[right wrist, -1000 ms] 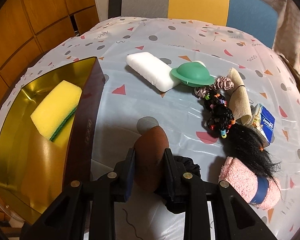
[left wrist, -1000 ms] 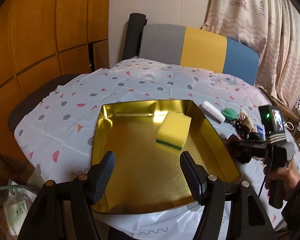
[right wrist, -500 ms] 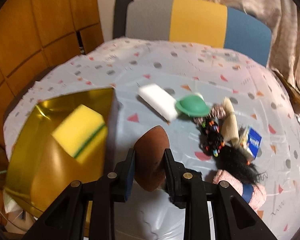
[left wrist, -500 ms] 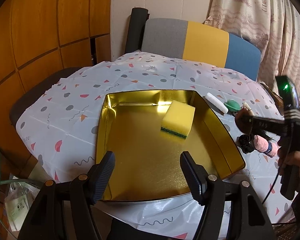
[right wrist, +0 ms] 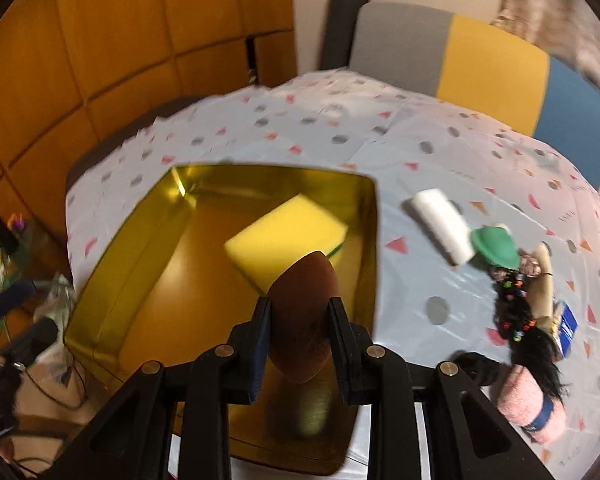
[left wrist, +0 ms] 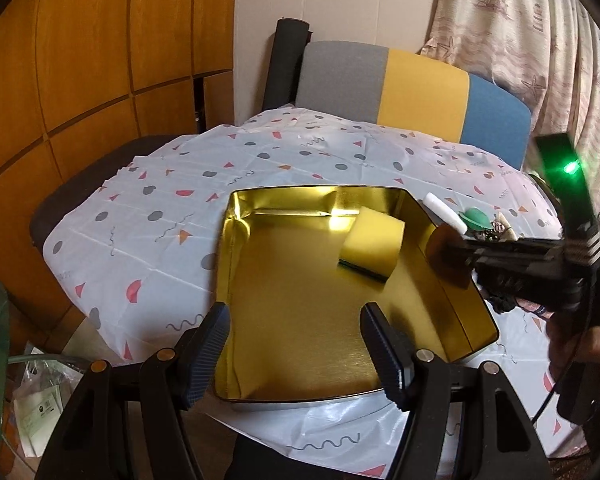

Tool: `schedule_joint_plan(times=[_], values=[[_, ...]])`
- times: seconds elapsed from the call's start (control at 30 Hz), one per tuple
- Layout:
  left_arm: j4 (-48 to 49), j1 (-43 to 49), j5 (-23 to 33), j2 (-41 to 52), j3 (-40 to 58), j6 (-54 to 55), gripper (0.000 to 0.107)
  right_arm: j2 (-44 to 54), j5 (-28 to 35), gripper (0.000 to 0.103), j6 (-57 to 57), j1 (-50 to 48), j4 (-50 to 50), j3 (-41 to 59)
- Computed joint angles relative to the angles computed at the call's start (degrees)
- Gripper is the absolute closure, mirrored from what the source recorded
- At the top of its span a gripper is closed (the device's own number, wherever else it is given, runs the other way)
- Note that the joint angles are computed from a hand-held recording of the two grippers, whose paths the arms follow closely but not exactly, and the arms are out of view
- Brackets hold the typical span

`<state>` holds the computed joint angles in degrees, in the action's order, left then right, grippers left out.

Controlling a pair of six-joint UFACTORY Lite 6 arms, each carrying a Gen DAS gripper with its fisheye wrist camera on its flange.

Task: Organize soft objects
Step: 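Carry the brown egg sponge over the gold tray and release it with the right tool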

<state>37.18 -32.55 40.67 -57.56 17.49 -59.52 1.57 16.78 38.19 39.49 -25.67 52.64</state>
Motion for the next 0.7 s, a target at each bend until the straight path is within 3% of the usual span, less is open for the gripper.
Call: schedule_joint_plan(times=[0.4, 0.5, 0.57, 0.7], values=[[-6.3, 9.24, -1.96, -2.16, -0.51, 10.43, 0.039, 18.67, 3.96, 0.062, 7.27, 0.23, -8.08, 13.23], [-5.08, 9.38, -1.43, -2.01, -0.47, 9.86, 0.039, 19.29, 3.2, 0.058, 10.2, 0.03, -10.36, 13.65], [-5.33, 9.6, -1.49, -2.19, -0.39, 10.25, 0.039, 18.33, 1.83, 0.048, 10.84, -0.18, -10.26, 12.89], [-2.58, 6.7, 0.12, -1.99, 0.0, 6.93, 0.039, 13.24, -0.09, 0.039, 19.06, 0.68, -17.07, 8.71]])
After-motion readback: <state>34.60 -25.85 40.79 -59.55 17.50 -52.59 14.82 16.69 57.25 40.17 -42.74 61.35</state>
